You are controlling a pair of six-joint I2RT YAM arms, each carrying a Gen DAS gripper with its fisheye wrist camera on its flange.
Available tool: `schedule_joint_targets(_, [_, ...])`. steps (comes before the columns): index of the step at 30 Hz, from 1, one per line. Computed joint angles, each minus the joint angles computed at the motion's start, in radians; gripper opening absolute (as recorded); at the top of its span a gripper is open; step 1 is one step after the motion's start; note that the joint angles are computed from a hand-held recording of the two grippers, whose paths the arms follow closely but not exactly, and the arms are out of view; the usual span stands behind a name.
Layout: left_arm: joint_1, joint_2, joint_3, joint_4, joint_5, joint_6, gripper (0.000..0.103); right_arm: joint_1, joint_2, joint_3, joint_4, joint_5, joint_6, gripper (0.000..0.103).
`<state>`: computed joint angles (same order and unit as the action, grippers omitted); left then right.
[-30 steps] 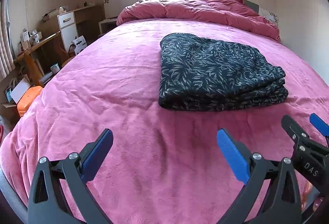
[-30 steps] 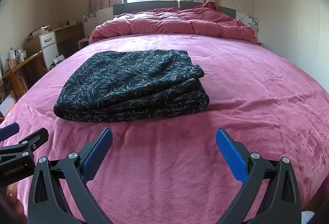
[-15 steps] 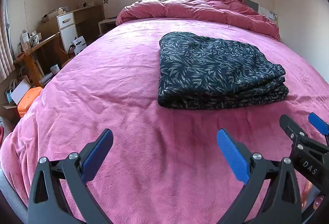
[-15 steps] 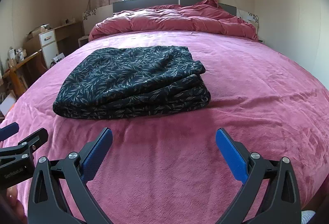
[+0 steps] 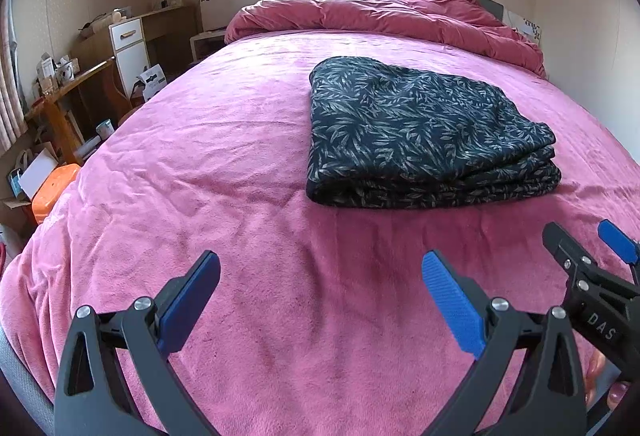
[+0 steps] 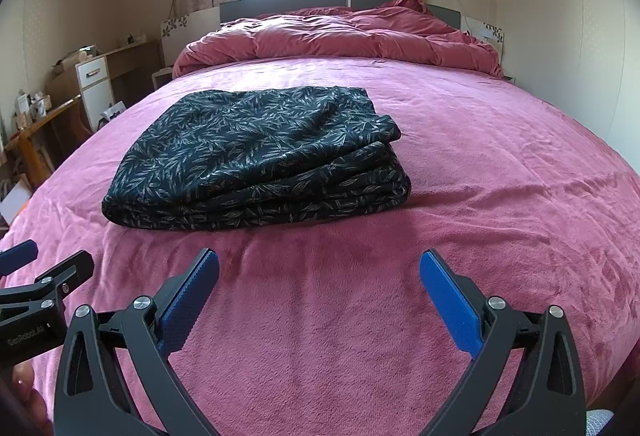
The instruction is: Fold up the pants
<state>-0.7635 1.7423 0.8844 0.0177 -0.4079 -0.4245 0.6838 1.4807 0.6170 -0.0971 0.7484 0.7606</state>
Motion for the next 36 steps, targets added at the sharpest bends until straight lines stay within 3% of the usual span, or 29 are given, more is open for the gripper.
schedule_joint_targets(36, [0.014, 0.024, 0.014, -0.018, 0.030, -0.018, 0.101, -0.005, 0.004, -0.006, 0.008, -0.010, -0.003, 0.099])
